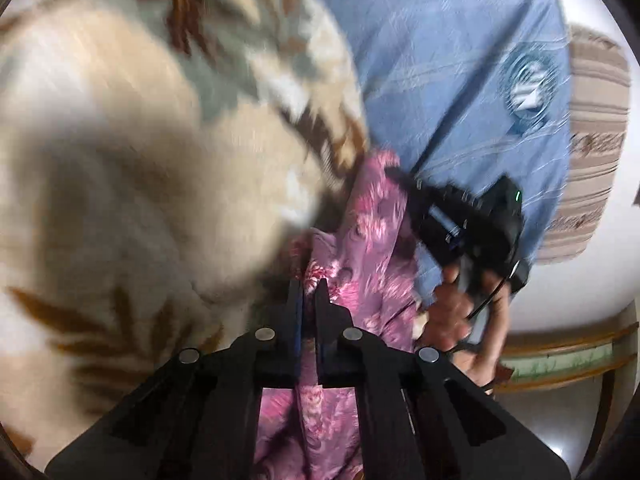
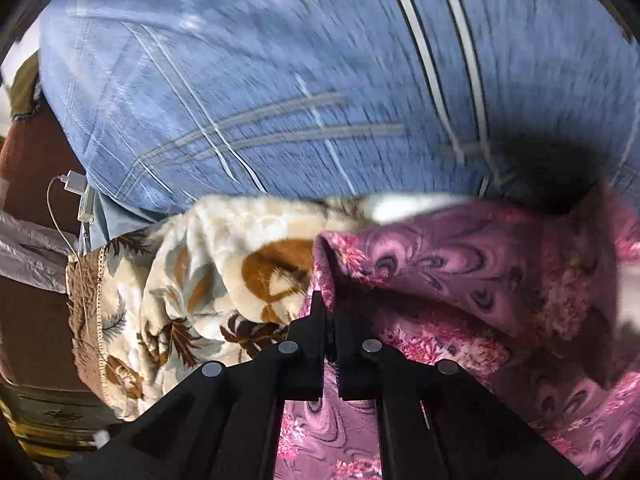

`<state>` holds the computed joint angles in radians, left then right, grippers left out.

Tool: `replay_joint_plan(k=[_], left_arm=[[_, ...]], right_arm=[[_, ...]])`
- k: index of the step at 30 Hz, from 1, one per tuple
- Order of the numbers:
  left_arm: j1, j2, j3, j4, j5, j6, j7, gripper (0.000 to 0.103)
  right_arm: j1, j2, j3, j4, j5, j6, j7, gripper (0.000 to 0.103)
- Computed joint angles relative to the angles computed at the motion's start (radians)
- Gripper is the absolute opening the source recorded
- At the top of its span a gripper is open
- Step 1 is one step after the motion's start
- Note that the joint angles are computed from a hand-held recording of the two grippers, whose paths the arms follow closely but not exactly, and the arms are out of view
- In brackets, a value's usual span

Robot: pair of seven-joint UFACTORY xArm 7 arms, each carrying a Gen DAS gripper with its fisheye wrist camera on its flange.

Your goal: Fold small clothes

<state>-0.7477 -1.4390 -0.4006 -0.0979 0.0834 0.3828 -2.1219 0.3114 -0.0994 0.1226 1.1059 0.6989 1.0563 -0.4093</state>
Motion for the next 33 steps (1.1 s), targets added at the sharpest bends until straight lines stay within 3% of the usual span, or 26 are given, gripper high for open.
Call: replay_joint_plan(k=[4, 6, 7, 10, 13, 16, 18, 20, 22, 26, 29, 33], left_arm=[[-0.088, -0.196, -0.106, 0.000, 0.013, 0.220, -0.114, 0.001], [-0.111, -0.266, -0.141, 0.018, 0.011, 0.355, -0.114, 0.001], [-0.126, -0.290, -0.125, 0.010, 0.031, 0.378, -0.115, 0.001], [-0.070, -0.170, -0.052, 0.001, 0.034, 0.275, -0.103, 0.001], [-0.035, -0.014, 0.012, 0.004, -0.018, 0.143, -0.080, 0.002], [-0.054, -0.042, -0.009, 0.019, -0.020, 0.187, -0.113, 0.008], [-0.045, -0.054, -0.036, 0.072, -0.003, 0.278, -0.095, 0.020], [-0.022, -0.022, -0.076, 0.152, 0.006, 0.353, -0.069, 0.032], [-0.008, 0.009, -0.099, 0.191, 0.000, 0.345, -0.037, 0.033], [0.031, 0.172, -0.123, 0.261, -0.012, 0.218, 0.051, 0.043], [0.051, 0.343, -0.115, 0.280, -0.031, 0.067, 0.113, 0.043], [0.048, 0.470, -0.107, 0.322, -0.054, 0.055, 0.163, 0.043]], right_arm=[[-0.005, -0.036, -0.017, 0.006, 0.074, -0.016, -0.038, 0.003], [-0.002, -0.023, -0.016, 0.017, 0.086, -0.030, -0.035, 0.002], [0.002, -0.013, -0.010, 0.020, 0.087, -0.038, -0.031, 0.002], [0.021, 0.051, 0.028, 0.016, 0.008, -0.102, 0.038, 0.003], [0.029, 0.105, 0.043, 0.016, -0.039, -0.091, 0.090, 0.007], [0.009, -0.023, 0.017, -0.040, 0.041, -0.058, 0.031, 0.015], [-0.003, -0.185, -0.033, -0.108, 0.077, -0.002, -0.037, 0.045], [-0.017, -0.364, -0.106, -0.198, 0.085, 0.072, -0.081, 0.061], [-0.045, -0.531, -0.195, -0.285, 0.051, 0.184, -0.105, 0.061], [-0.193, -0.866, -0.343, -0.485, -0.118, 0.376, -0.101, 0.062], [-0.320, -0.959, -0.424, -0.580, -0.246, 0.462, -0.094, 0.062], [-0.429, -0.978, -0.502, -0.675, -0.302, 0.515, -0.139, 0.056]])
